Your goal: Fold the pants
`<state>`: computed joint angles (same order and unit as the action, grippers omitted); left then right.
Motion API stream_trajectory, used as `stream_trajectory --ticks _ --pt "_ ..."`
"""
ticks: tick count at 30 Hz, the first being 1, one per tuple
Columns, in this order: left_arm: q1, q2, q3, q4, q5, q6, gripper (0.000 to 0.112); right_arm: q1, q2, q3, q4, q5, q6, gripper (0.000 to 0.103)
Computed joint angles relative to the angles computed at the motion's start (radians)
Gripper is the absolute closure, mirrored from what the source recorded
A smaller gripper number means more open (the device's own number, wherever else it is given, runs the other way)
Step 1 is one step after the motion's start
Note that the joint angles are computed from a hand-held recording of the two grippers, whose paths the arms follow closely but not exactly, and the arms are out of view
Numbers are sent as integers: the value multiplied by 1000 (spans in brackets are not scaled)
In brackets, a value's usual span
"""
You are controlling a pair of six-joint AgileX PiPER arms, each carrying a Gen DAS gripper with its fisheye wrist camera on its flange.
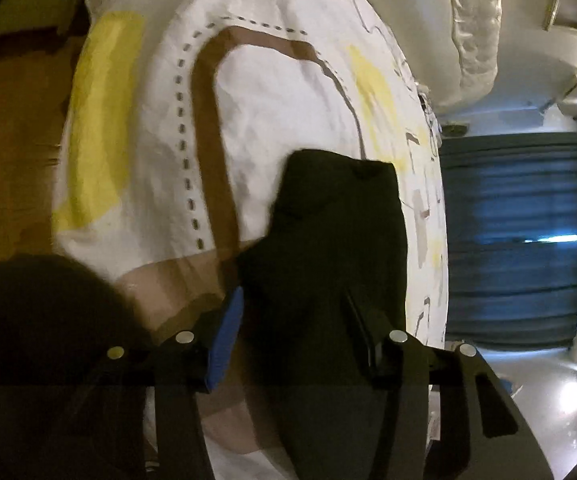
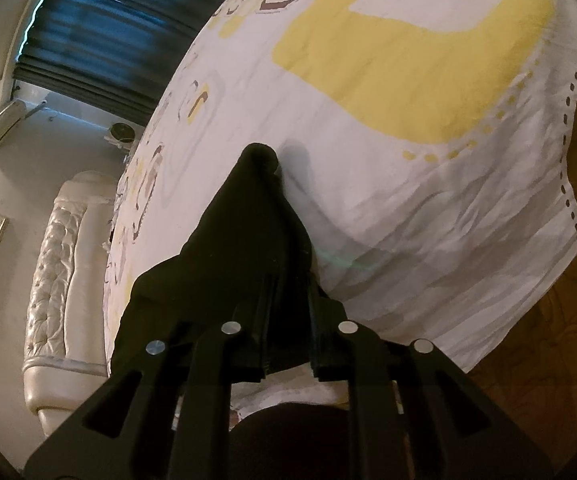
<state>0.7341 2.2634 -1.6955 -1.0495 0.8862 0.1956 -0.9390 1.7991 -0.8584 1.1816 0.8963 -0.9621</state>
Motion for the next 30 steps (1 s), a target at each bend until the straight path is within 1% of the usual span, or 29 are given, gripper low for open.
stream_trajectory --ticks 2,3,5,6,8,10,16,20,24,28,30 --pt "-14 -3 7 8 -15 -2 64 -2 1 6 8 1 -8 88" --pt "-17 -3 16 -5 -20 0 75 -2 1 8 10 2 -9 88" --pt "-24 -6 14 31 -30 -45 87 -4 0 13 17 4 -14 87" --pt "-25 -18 34 36 -46 -51 91 -5 -1 15 18 4 -16 88" --pt "-21 -43 64 40 -59 -49 94 -3 -3 15 16 4 -14 88" --pt "-19 -75 97 39 -74 -23 95 -3 -4 14 14 2 -13 88" --pt "-36 -90 50 62 -75 -31 98 -1 -20 13 12 6 -4 88" --pt "-50 -51 -75 62 -47 -54 100 -4 -55 9 28 28 -5 90" --pt "-61 25 -243 89 -18 -125 100 20 -78 -5 13 34 19 90" --pt "-67 86 -353 139 -9 -195 100 42 -90 7 3 22 31 91" --pt "-66 102 -368 160 -11 -212 100 42 -98 19 6 28 29 91"
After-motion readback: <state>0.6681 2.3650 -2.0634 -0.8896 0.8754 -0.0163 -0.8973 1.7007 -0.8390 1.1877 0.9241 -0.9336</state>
